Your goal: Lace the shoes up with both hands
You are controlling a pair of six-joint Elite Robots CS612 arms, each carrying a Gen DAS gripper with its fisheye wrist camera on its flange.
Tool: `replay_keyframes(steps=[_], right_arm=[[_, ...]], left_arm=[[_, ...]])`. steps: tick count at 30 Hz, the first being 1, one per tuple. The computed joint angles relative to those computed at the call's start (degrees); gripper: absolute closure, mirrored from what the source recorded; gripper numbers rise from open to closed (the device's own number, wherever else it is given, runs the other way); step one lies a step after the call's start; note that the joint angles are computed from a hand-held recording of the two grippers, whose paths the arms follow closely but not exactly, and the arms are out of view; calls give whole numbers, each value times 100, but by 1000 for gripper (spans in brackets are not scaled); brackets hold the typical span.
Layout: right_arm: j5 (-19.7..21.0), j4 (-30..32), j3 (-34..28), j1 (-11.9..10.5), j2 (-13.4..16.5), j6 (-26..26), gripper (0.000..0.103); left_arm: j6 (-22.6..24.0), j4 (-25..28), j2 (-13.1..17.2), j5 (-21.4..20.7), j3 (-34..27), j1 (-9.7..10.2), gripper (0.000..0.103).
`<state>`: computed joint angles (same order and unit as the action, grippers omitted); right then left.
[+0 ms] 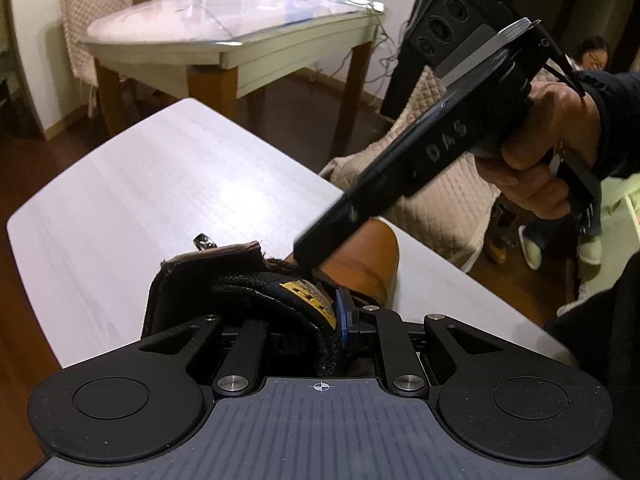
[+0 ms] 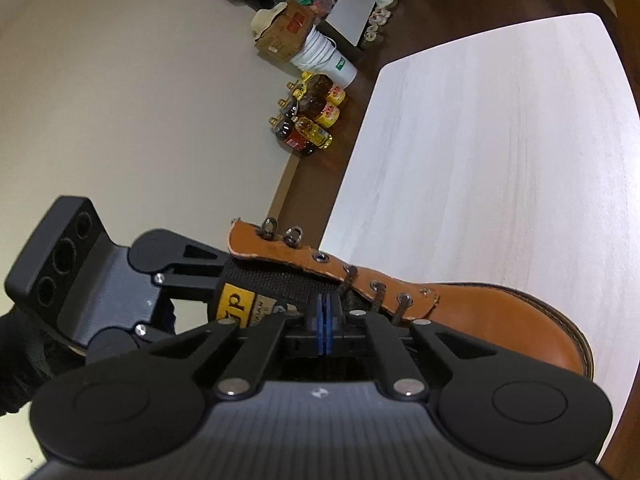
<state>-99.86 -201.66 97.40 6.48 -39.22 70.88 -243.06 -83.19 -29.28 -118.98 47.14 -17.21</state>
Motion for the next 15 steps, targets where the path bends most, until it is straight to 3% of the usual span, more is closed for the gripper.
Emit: replay_keyframes(steps=[2, 5, 7, 9, 11, 15], right_arm=[[-284, -103, 62, 15, -25, 225, 101], [-301, -593, 107, 3, 79, 712, 98], [-512, -554, 143, 48, 80, 1094, 88], [-631, -499, 187, 82, 70, 1268, 87], [-611, -513, 194, 103, 82, 1335, 87], [-205, -627, 33, 70, 213, 1302, 87]], left_arm=[[-23, 44, 22, 6, -41, -2, 88], [-77, 111, 59, 3, -108, 1, 88], [-166, 148, 85, -20, -149, 6, 88], [-227, 178, 104, -45, -179, 11, 88], [-218, 198, 111, -75, -188, 18, 88], [-209, 167, 94, -92, -155, 18, 88]])
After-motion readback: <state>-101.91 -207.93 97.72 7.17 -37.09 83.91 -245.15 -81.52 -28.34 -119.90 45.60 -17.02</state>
